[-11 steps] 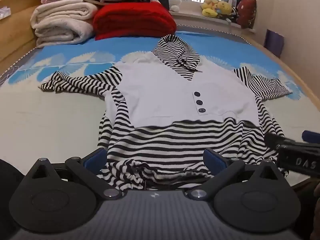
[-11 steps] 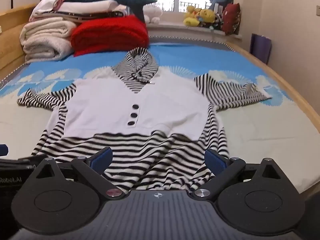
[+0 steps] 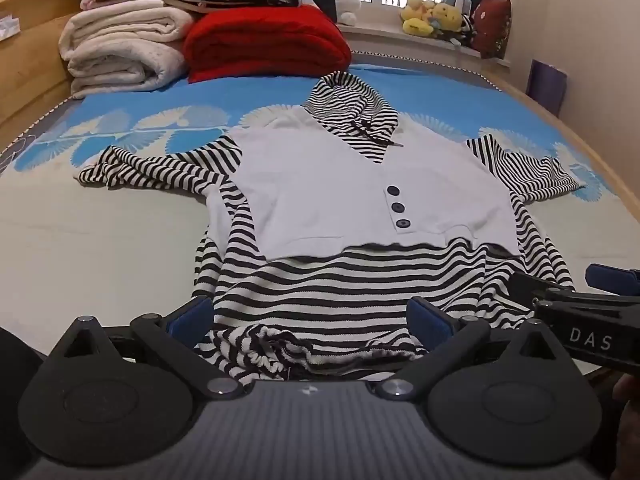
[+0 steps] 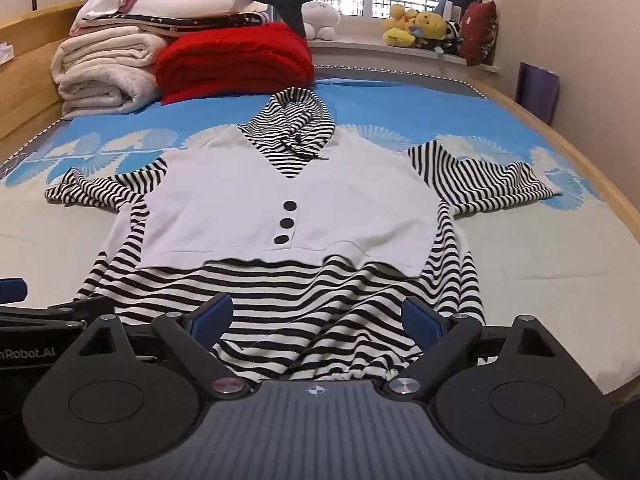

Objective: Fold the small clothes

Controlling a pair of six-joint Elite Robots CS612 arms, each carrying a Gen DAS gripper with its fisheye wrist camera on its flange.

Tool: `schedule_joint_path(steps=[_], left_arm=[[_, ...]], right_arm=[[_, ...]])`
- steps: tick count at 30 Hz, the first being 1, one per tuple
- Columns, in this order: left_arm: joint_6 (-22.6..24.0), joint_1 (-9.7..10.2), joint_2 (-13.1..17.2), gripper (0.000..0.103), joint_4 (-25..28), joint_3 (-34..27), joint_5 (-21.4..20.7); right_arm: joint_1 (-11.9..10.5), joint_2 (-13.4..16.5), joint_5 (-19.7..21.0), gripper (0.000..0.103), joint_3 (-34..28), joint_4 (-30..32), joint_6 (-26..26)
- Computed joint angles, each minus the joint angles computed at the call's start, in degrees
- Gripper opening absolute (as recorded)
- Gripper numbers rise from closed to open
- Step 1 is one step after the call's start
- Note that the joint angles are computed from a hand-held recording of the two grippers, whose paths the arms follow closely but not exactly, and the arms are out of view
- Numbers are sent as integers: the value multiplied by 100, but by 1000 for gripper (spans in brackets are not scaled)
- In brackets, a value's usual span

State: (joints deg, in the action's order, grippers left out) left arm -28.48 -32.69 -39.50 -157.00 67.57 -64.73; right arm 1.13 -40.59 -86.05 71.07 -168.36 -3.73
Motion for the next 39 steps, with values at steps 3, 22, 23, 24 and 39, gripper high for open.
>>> schedule_joint_path(steps=[3, 22, 23, 24, 39], left_arm=[[19, 10, 3, 102, 3, -14, -29], [-48, 16, 97, 102, 126, -131, -98], [-45, 17, 99, 102, 124, -133, -104], [-45, 17, 102, 102, 130, -138, -104], [-48, 21, 113, 102, 159, -161, -135]], right_arm=[[-23, -84, 38, 92, 130, -84, -42], [-81, -308, 173, 81, 460, -230, -306], [-84, -304, 177, 81, 451, -213, -301], [-86, -299, 189, 81, 440, -192, -292], [-84, -301, 177, 80, 463, -229, -324]])
